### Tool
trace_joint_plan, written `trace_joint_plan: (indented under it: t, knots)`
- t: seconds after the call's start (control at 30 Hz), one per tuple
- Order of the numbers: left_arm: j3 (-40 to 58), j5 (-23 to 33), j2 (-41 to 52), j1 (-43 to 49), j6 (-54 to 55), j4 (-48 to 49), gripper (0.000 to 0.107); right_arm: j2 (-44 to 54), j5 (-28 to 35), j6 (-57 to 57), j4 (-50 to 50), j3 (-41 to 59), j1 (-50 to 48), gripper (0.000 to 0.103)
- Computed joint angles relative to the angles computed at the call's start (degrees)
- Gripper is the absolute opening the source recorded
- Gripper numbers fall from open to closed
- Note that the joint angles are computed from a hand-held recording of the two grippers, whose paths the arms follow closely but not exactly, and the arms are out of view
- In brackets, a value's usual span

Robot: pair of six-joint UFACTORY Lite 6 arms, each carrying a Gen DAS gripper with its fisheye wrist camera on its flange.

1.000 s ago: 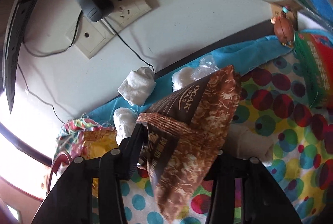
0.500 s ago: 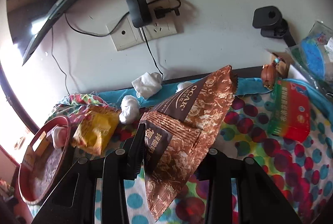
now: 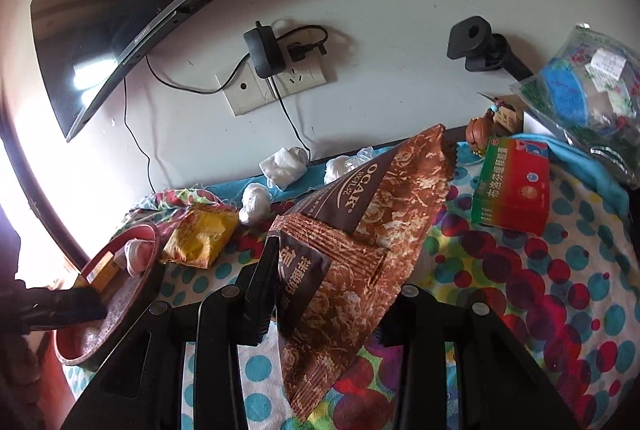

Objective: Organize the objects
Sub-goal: 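Reach the left tool to the yellow snack bag and grasp it while right tool holds brown bag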

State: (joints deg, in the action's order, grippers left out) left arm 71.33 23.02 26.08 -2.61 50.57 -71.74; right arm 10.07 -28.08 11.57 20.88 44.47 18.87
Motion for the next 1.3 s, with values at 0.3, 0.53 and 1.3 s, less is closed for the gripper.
trace_joint_plan:
  t: [0.3,0.53,1.3]
  knots:
    - [21.6,-3.7,17.6,-2.2,-30.0,21.6,0.068,2.4,-3.0,5.6,-6.2,-0.2,0.1,0.036]
    - [32.7,-3.9,26.7,-2.7,-46.3,32.5,0.068,3.2,-4.0,12.0,-12.1,-0.2,-1.5,0.036]
    - [53.5,-10.6,39.8,-7.0,-75.5,61.6,0.078,3.8,-4.1,22.4,-21.1,-0.2,-3.5,0.038]
